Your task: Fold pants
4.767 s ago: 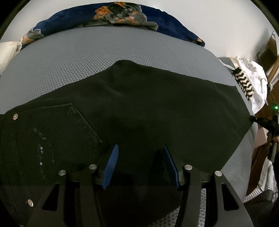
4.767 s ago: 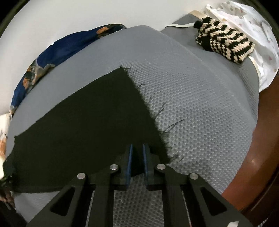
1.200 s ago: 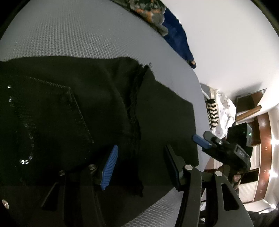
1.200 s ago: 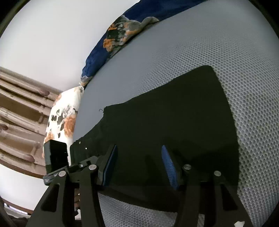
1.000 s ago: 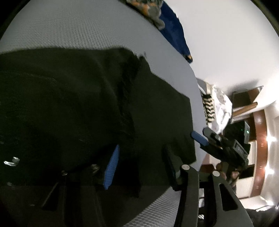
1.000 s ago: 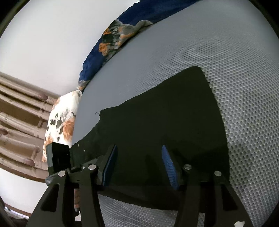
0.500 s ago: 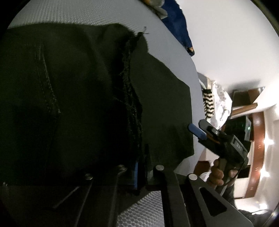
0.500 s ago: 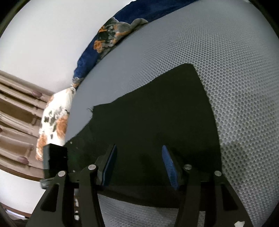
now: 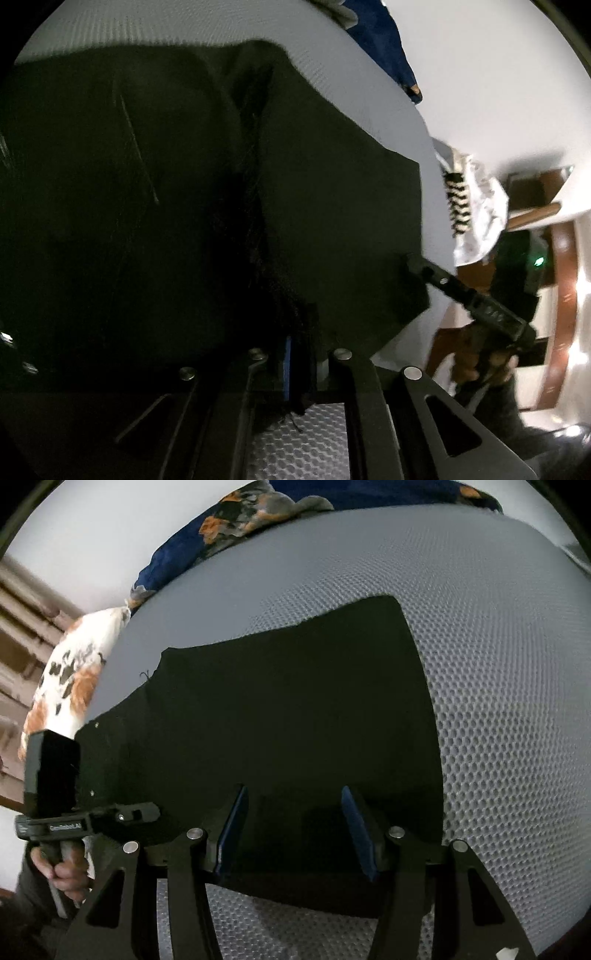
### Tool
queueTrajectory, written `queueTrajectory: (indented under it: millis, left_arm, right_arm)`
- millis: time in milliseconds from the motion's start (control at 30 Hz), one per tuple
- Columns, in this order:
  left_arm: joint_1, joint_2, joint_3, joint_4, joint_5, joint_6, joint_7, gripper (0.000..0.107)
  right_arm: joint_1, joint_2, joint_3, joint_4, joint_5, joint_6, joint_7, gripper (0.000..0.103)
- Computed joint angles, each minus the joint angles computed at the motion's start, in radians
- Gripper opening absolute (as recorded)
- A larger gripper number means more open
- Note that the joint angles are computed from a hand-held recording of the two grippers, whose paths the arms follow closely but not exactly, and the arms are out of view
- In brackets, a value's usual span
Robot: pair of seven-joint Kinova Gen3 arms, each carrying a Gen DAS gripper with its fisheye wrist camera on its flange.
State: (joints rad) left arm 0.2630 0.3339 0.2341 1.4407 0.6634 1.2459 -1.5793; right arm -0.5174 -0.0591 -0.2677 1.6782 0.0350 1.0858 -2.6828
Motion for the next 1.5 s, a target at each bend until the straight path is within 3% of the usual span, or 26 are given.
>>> queueTrajectory:
  millis: [67, 167, 300, 433, 533, 667, 867, 1067, 1300, 1500]
  left_arm:
    - [0.078, -0.025, -0.065, -0.041, -0.081, -0.003, 0.020, 0.024]
    - [0.179, -0.068, -0.138, -0.067, -0.193, -0.072, 0.019, 0.034]
    - [0.141, -0.066, -0.030, -0.100, -0.322, -0.171, 0.074, 0.040]
    - [0.186, -0.001, -0.019, -0.166, -0.398, -0.224, 0.113, 0.041]
    - [0.197, 0.051, -0.014, -0.211, -0.420, -0.219, 0.111, 0.041]
    - [0.198, 0.127, -0.012, -0.287, -0.449, -0.150, 0.121, 0.041]
    - [0.223, 0.109, -0.025, -0.258, -0.475, -0.184, 0.095, 0.041]
    - [0.269, 0.074, -0.046, -0.256, -0.547, -0.132, 0.151, 0.042]
    - [0.274, -0.043, -0.028, -0.117, -0.558, -0.186, 0.183, 0.042]
    - [0.284, -0.097, -0.006, -0.059, -0.587, -0.159, 0.169, 0.049]
  right_arm:
    - [-0.017, 0.020, -0.007, -0.038, 0.073, 0.041, -0.023, 0.050]
    - [-0.029, 0.052, -0.014, -0.093, 0.174, 0.102, -0.027, 0.050]
    - [-0.032, 0.096, 0.018, -0.137, 0.235, 0.131, 0.002, 0.048]
    - [-0.026, 0.130, 0.052, -0.155, 0.244, 0.146, 0.031, 0.043]
    - [-0.011, 0.149, 0.074, -0.154, 0.216, 0.135, 0.060, 0.037]
    - [0.004, 0.154, 0.089, -0.137, 0.187, 0.114, 0.077, 0.035]
    - [-0.009, 0.167, 0.090, -0.150, 0.203, 0.132, 0.073, 0.035]
    - [-0.032, 0.179, 0.088, -0.185, 0.227, 0.176, 0.054, 0.037]
    - [-0.065, 0.156, 0.072, -0.211, 0.266, 0.203, 0.016, 0.038]
    - [-0.092, 0.133, 0.048, -0.216, 0.257, 0.251, -0.021, 0.040]
